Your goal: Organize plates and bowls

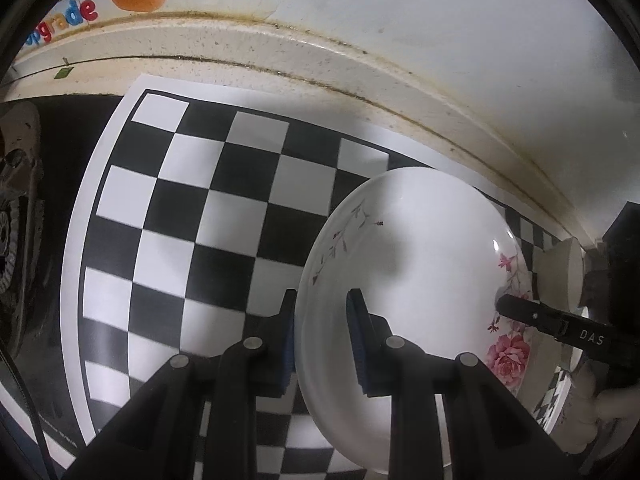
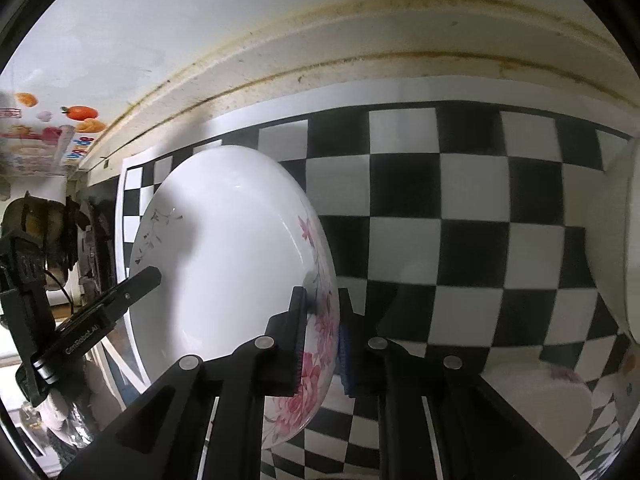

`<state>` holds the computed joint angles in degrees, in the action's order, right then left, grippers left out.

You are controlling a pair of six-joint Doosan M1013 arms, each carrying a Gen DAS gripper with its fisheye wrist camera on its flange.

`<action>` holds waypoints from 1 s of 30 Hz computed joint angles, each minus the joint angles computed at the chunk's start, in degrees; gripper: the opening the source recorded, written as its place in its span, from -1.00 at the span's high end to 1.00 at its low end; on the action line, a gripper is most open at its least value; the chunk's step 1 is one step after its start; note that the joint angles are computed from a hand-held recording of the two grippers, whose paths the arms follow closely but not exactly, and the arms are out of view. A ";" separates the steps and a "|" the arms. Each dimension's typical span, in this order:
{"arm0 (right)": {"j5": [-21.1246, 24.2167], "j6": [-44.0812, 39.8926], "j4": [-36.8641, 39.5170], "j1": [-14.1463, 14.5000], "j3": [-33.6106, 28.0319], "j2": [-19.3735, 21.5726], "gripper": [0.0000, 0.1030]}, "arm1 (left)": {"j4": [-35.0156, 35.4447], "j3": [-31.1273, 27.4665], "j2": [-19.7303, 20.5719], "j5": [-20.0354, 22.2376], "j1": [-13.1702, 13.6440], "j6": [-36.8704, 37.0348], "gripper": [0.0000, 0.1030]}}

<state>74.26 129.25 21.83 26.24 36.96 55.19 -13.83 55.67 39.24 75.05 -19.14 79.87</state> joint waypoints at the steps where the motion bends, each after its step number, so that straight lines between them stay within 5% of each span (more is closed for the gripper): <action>1: -0.22 0.00 -0.27 0.16 0.17 -0.33 0.71 | 0.04 0.70 -0.60 -0.39 -0.05 0.11 0.59; 14: -10.88 -0.16 -1.75 1.38 16.68 -12.88 0.72 | -2.21 4.46 -7.73 -1.94 0.19 3.47 0.59; 30: -22.36 7.77 -6.68 5.13 37.10 -28.61 0.72 | -5.59 12.43 -15.38 -4.66 -4.03 5.83 0.59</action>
